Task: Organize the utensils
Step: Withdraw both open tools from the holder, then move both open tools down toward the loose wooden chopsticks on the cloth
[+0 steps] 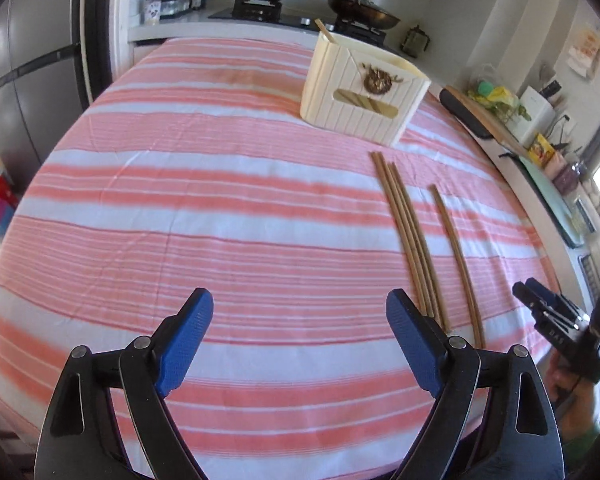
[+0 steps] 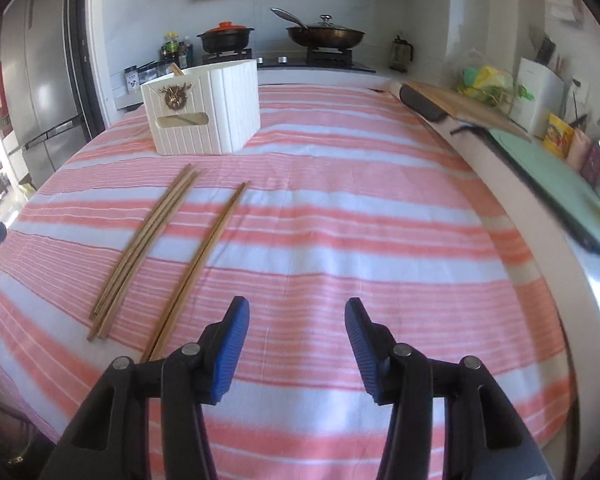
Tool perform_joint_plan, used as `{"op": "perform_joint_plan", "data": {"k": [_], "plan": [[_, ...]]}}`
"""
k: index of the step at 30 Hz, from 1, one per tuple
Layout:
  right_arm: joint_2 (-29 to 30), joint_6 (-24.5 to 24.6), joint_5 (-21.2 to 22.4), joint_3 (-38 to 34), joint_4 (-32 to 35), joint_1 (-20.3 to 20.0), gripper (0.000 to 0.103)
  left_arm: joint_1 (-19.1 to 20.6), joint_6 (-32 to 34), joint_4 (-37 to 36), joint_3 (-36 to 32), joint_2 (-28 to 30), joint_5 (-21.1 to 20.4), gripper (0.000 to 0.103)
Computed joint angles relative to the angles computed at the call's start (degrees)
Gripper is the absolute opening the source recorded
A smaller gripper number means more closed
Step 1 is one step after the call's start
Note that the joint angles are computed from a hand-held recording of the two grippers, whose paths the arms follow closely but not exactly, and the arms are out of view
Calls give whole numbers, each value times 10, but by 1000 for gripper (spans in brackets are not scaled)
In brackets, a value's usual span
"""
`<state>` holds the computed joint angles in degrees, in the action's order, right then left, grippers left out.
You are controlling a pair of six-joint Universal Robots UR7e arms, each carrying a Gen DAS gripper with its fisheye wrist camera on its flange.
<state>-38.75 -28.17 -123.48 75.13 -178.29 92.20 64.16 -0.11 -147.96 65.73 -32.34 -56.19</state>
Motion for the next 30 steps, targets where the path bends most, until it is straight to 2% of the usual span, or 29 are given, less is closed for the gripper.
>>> {"op": "perform_joint_plan", "data": {"k": [2,5,10,14,20,24,30], "plan": [[-2,0,0,12,-21,0,51,-2,7,-14,10,3,6,89],[7,-35,-12,16,-71,2,51,-4,17,-47,21,7,16,90],[-4,-13,-4,38,-95,-1,51,2,14,-82,28,14,33,91],[-12,-7,7,58,-111,-4,51,5,11,-83,21,26,49,91],[-16,19,20,65,-92,-11,51,-1,64,-101,-11,62,91,91],[-8,4,27,52,-88,-8,51,-3,92,-106,-52,91,113,91],[0,7,38,38,-69,-7,51,-1,106,-82,-88,117,138,91]]}}
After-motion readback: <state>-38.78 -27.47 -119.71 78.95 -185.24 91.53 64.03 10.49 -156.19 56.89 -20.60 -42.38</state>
